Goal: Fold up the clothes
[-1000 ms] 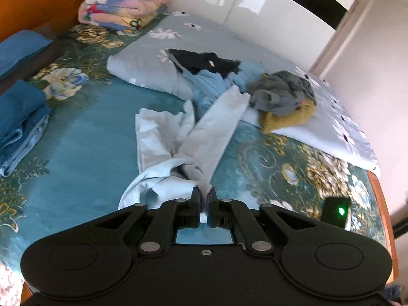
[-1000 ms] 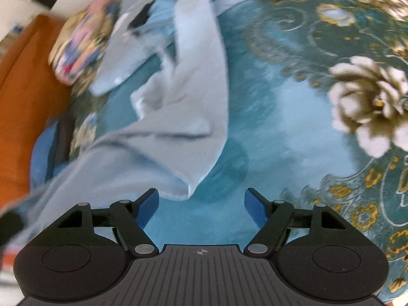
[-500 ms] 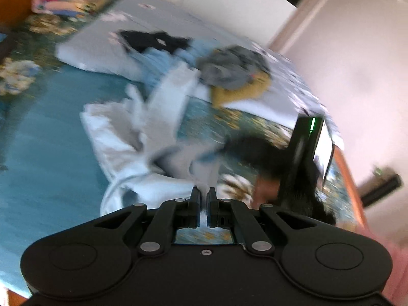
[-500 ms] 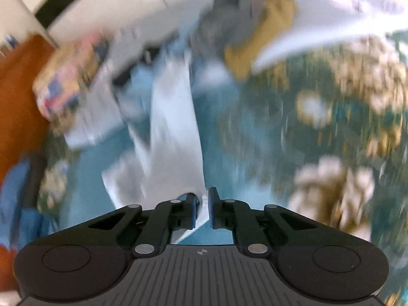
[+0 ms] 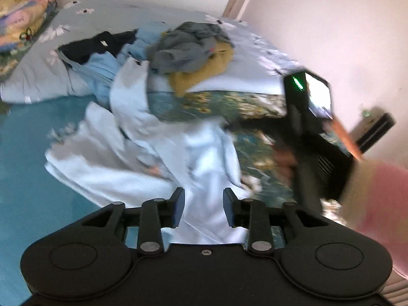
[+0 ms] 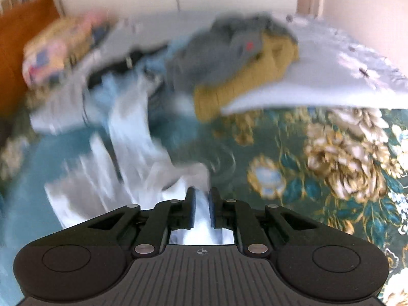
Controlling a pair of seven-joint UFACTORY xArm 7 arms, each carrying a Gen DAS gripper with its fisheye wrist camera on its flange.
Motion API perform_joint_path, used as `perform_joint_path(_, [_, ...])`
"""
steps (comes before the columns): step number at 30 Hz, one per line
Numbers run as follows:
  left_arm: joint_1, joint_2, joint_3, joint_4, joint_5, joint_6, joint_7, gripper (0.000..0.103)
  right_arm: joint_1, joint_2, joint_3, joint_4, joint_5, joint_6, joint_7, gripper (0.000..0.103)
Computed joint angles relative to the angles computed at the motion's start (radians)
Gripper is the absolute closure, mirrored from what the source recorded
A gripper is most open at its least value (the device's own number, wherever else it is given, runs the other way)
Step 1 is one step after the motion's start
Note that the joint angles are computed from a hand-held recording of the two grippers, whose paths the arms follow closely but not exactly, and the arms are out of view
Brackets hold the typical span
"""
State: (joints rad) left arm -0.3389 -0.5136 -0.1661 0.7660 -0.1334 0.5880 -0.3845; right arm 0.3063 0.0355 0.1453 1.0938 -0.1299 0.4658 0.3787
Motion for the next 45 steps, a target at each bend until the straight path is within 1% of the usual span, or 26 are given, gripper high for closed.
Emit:
perform_joint_path(2, [0.010,0.102,0.030,0.058,0.018,-0.025,0.067,0.062,-0.010,-0.010,-0.001,-0.028,0.095,0.032,-0.044,0.082])
perform_joint_path(4, [0.008,0.227,0.062,0.145,-0.004,-0.043,0.148,0.059,-0.018,-0.053,-0.005,-0.092,0.165,0.030,-0.061,0.080])
perform_joint_path(6, [0.012,0.367,0.073,0.252,-0.041,-0.062,0.213,0.057,-0.023,-0.110,-0.011,-0.171,0.220,0.017,-0.062,0.079])
perform_joint_path(7, [0.014,0.440,0.074,0.312,-0.067,-0.068,0.258,0.053,-0.028,-0.136,-0.014,-0.210,0.236,0.015,-0.041,0.077])
perform_joint_path(10, [0.033,0.633,0.042,0.479,-0.110,-0.075,0.361,0.045,-0.039,-0.188,-0.026,-0.314,0.310,0.011,0.031,0.077])
perform_joint_path(11, [0.040,0.700,0.027,0.535,-0.125,-0.077,0.396,0.045,-0.041,-0.200,-0.030,-0.344,0.339,0.010,0.055,0.077])
perform_joint_path(13, [0.060,0.819,-0.009,0.631,-0.148,-0.088,0.482,0.042,-0.028,-0.199,-0.044,-0.382,0.415,-0.004,0.045,0.075])
perform_joint_path(15, [0.055,0.928,-0.022,0.729,-0.106,-0.076,0.544,0.040,-0.016,-0.186,-0.051,-0.406,0.478,-0.023,0.016,0.077])
perform_joint_path(17, [0.053,1.021,-0.035,0.815,-0.078,-0.068,0.589,0.038,-0.034,-0.165,-0.038,-0.403,0.427,-0.031,0.058,0.074])
perform_joint_path(18, [0.069,1.057,-0.058,0.852,-0.082,-0.050,0.646,0.038,-0.044,-0.154,-0.034,-0.399,0.397,-0.029,0.084,0.068])
perform_joint_path(19, [0.080,1.096,-0.077,0.893,-0.086,-0.028,0.701,0.038,-0.050,-0.142,-0.034,-0.392,0.400,-0.021,0.088,0.066])
perform_joint_path(20, [0.095,1.133,-0.102,0.938,-0.089,0.010,0.779,0.038,-0.044,-0.128,-0.048,-0.381,0.444,-0.002,0.063,0.066])
perform_joint_path(22, [0.112,1.215,-0.138,1.052,-0.086,0.131,0.956,0.037,-0.040,-0.108,-0.057,-0.373,0.531,0.015,-0.014,0.066])
perform_joint_path(25, [0.086,1.321,-0.132,1.226,-0.065,0.311,1.120,0.037,-0.041,-0.102,-0.043,-0.374,0.531,0.003,-0.049,0.063])
perform_joint_path(28, [0.038,1.384,-0.090,1.324,-0.041,0.375,1.203,0.030,-0.043,-0.085,-0.038,-0.366,0.552,0.001,-0.038,0.063])
perform_joint_path(31, [0.000,1.441,-0.061,1.416,-0.018,0.433,1.272,0.030,-0.048,-0.065,-0.039,-0.337,0.588,0.025,-0.078,0.064])
perform_joint_path(32, [-0.009,1.459,-0.055,1.446,-0.014,0.458,1.288,0.032,-0.051,-0.061,-0.040,-0.333,0.625,0.030,-0.111,0.066])
perform_joint_path(33, [-0.015,1.474,-0.049,1.473,-0.015,0.483,1.295,0.035,-0.053,-0.058,-0.042,-0.331,0.677,0.033,-0.147,0.072])
perform_joint_path(35, [-0.023,1.495,-0.041,1.514,-0.022,0.529,1.294,0.048,-0.058,-0.048,-0.043,-0.328,0.765,0.038,-0.206,0.079])
perform_joint_path(36, [-0.026,1.495,-0.036,1.516,-0.026,0.537,1.291,0.051,-0.062,-0.042,-0.042,-0.326,0.786,0.038,-0.224,0.084])
perform_joint_path(37, [-0.030,1.492,-0.031,1.515,-0.025,0.542,1.292,0.059,-0.065,-0.037,-0.041,-0.324,0.806,0.038,-0.241,0.091])
perform_joint_path(39, [-0.038,1.476,-0.021,1.496,-0.014,0.541,1.299,0.074,-0.072,-0.029,-0.039,-0.317,0.832,0.045,-0.259,0.096])
perform_joint_path(40, [-0.042,1.469,-0.016,1.490,-0.010,0.545,1.295,0.087,-0.075,-0.027,-0.037,-0.315,0.849,0.045,-0.268,0.099])
perform_joint_path(41, [-0.044,1.459,-0.014,1.478,-0.007,0.543,1.291,0.095,-0.076,-0.029,-0.035,-0.314,0.859,0.041,-0.267,0.100])
perform_joint_path(43, [-0.038,1.401,-0.014,1.389,-0.012,0.487,1.286,0.097,-0.073,-0.037,-0.029,-0.310,0.842,0.030,-0.241,0.100])
perform_joint_path(45, [-0.024,1.338,-0.016,1.295,-0.030,0.424,1.250,0.098,-0.068,-0.046,-0.024,-0.306,0.779,0.009,-0.187,0.101])
